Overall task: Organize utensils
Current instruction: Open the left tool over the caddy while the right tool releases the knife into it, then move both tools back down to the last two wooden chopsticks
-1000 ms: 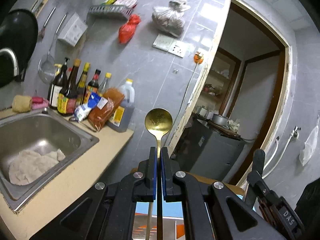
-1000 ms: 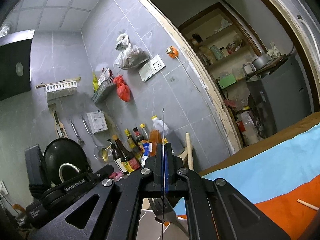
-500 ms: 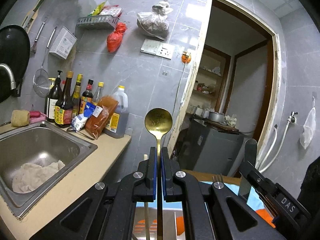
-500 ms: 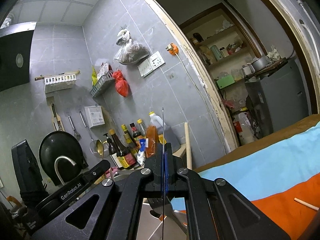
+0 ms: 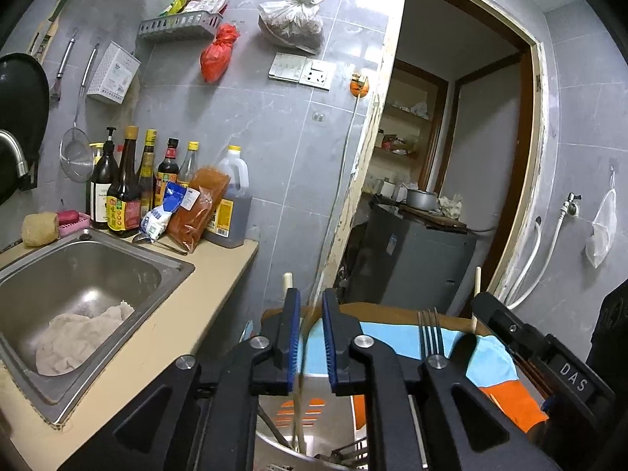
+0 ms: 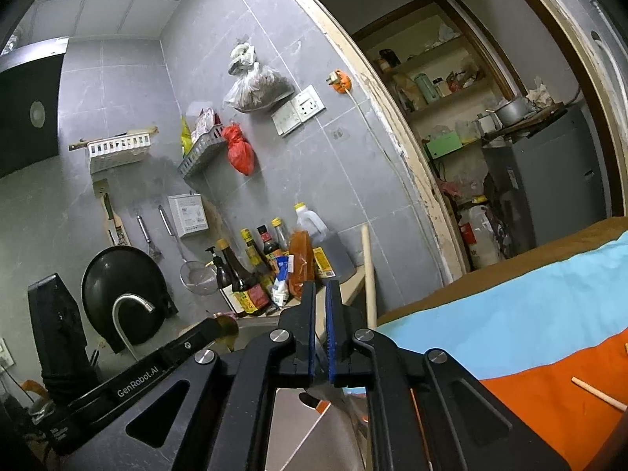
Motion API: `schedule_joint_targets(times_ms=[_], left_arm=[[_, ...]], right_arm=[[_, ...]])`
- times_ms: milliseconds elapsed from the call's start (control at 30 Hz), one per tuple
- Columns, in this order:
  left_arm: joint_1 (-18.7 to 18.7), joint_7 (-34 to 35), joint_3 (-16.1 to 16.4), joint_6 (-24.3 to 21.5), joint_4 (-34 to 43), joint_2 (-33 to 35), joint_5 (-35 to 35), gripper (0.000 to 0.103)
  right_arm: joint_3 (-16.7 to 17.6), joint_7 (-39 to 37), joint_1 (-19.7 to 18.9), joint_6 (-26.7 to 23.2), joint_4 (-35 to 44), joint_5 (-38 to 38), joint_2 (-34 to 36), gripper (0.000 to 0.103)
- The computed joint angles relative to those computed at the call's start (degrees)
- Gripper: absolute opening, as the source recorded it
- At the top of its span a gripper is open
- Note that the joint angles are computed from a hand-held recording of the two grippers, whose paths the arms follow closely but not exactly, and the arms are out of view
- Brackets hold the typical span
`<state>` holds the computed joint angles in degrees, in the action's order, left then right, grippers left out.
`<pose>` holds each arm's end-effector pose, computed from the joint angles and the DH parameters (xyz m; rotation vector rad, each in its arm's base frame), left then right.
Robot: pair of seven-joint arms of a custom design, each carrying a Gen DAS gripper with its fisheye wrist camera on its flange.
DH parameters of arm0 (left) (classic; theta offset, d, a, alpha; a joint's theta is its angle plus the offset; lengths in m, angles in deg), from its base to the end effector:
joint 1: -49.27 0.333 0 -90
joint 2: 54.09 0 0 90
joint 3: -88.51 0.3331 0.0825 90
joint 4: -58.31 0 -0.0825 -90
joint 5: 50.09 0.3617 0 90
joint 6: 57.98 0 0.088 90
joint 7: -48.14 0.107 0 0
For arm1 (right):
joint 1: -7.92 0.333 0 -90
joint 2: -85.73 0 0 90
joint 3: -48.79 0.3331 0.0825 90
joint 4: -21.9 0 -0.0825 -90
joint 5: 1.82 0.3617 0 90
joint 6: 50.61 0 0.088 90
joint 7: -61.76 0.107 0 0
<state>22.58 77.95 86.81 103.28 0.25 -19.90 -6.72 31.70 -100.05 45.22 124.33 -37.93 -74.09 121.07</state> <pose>0.6492 -0.3785 0.6616 -1.5076 1.4922 -1.3924 0.6285 0.4055 0.6186 -1.1049 1.2759 -0.6180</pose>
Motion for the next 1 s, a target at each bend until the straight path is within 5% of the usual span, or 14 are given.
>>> schedule_joint_targets(times_ms=[300, 433, 600, 767, 933, 1000], left_arm=[[0.2, 4.06, -2.15, -2.85, 2.3, 0.07, -2.85, 0.041], [-0.75, 5.56, -2.18, -4.26, 3.31, -0.1, -3.57, 0.066], [-1.84, 8.43, -3.32, -6.24, 5.41, 0.46, -5.52, 0.079], [-4.07, 7.48, -2.57, -6.72, 6.64, 0.82, -5.42, 0.095], [-6.88, 6.22, -1.66, -7.96, 9.31, 2.13, -4.07, 0.1], [-8.28, 5.53, -1.1, -8.48, 10.15, 2.58, -3.15, 0.101]], right_arm=[[1.03, -2.01, 0.15, -1.29, -2.82, -1.55, -3.59, 0.006], [2.44, -3.16, -0.17, -2.89, -6.94, -2.52, -7.19, 0.048], [5.27, -2.8, -1.85, -4.46, -14.88, -5.39, -13.72, 0.048], [7.72, -0.93, -3.45, -7.96, -22.74, -9.44, -20.53, 0.072], [10.64, -1.04, -6.04, -11.79, -29.44, -11.19, -26.71, 0.093], [11.67, -1.07, -7.46, -12.69, -32.84, -11.9, -29.67, 0.093]])
